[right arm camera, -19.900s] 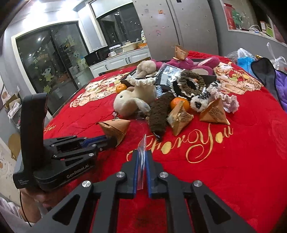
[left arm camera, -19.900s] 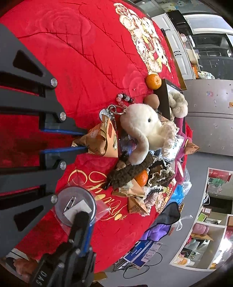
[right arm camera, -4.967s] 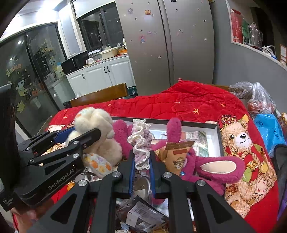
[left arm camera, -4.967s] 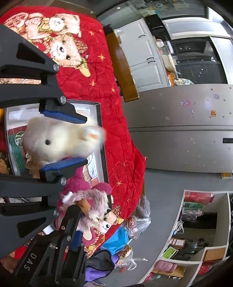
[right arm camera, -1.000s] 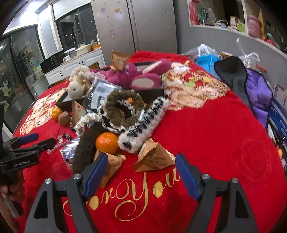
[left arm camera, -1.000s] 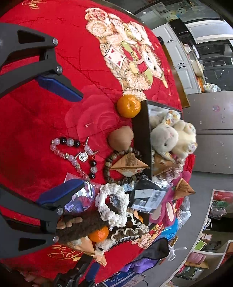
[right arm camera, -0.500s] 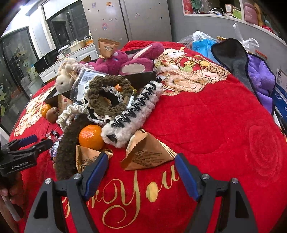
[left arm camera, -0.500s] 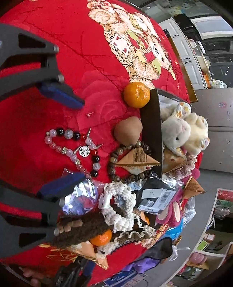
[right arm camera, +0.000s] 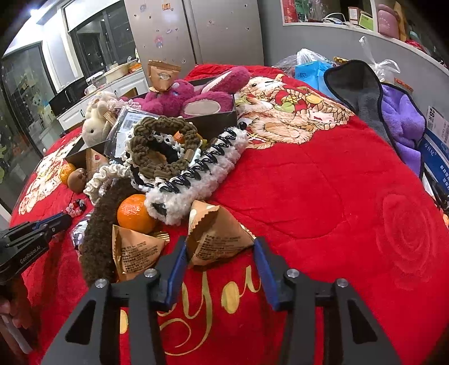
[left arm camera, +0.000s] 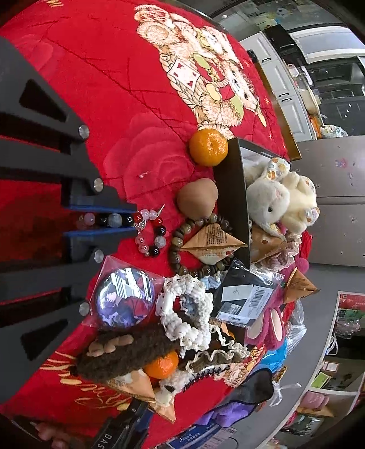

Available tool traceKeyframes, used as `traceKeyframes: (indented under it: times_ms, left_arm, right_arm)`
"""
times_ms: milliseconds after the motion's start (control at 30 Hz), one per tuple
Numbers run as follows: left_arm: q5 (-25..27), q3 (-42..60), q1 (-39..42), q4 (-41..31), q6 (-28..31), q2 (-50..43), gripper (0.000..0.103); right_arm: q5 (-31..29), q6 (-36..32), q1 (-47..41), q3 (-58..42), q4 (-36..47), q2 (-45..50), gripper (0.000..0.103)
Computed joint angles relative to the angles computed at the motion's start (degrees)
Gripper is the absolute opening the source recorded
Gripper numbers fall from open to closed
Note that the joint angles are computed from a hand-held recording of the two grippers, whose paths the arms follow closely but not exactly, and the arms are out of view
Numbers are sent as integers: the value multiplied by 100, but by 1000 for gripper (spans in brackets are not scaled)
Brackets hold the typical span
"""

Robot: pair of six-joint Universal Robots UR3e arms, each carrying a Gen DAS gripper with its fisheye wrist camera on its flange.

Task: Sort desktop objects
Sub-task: 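Grasp the brown paper pyramid with the right gripper while the left lifts the bracelet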

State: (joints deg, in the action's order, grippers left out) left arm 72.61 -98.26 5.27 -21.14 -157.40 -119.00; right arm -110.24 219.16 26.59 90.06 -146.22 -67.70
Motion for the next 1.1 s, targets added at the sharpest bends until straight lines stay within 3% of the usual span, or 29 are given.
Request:
traceKeyframes:
  times_ms: [167,200,1100]
  left_arm:
    - [-61,-85,46,31,-9,64,10]
    - [-54,-102,43,47,-14,77,10]
    - [-378,-525,341,151,-148,751,10]
  right_arm:
    - [-13,7,50,-7,-56,-22,46]
    - [9,-4,55,17,-115,-43,40]
    - [-203,-278,385,-648,121,-9,40]
